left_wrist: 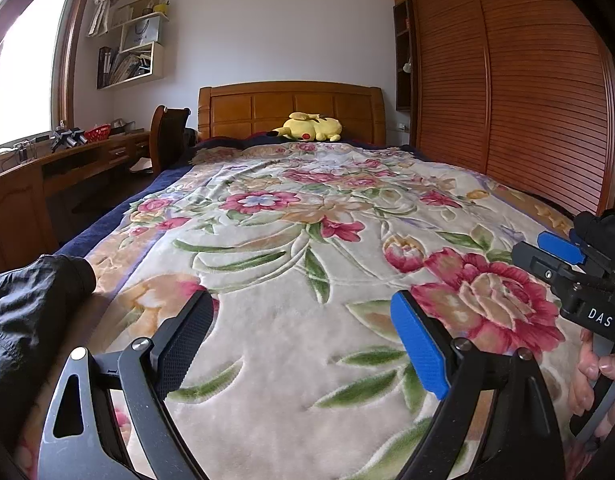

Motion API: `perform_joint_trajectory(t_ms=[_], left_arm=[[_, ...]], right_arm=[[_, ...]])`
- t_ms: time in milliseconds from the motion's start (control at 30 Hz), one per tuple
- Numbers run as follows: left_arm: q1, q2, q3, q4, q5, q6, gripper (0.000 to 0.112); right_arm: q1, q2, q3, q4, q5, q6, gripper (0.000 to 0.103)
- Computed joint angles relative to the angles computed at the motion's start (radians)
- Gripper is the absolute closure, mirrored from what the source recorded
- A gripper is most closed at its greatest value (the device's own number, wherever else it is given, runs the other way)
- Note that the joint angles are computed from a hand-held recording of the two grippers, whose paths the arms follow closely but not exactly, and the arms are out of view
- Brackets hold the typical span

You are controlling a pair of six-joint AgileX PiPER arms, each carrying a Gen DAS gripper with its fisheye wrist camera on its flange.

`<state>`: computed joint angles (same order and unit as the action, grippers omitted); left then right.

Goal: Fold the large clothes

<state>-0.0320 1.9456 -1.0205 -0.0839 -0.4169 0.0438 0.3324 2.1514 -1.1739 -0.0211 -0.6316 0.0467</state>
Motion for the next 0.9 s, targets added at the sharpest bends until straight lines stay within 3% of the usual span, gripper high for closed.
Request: perform_joint_trajectory(t_ms=[900], left_arm=[[0.002, -0.004, 0.005, -0.001, -0.003, 0.005, 0.022]], right_arm=[[-0.007, 0.01, -0.012, -0.013, -0.005, 0.009, 0.023]])
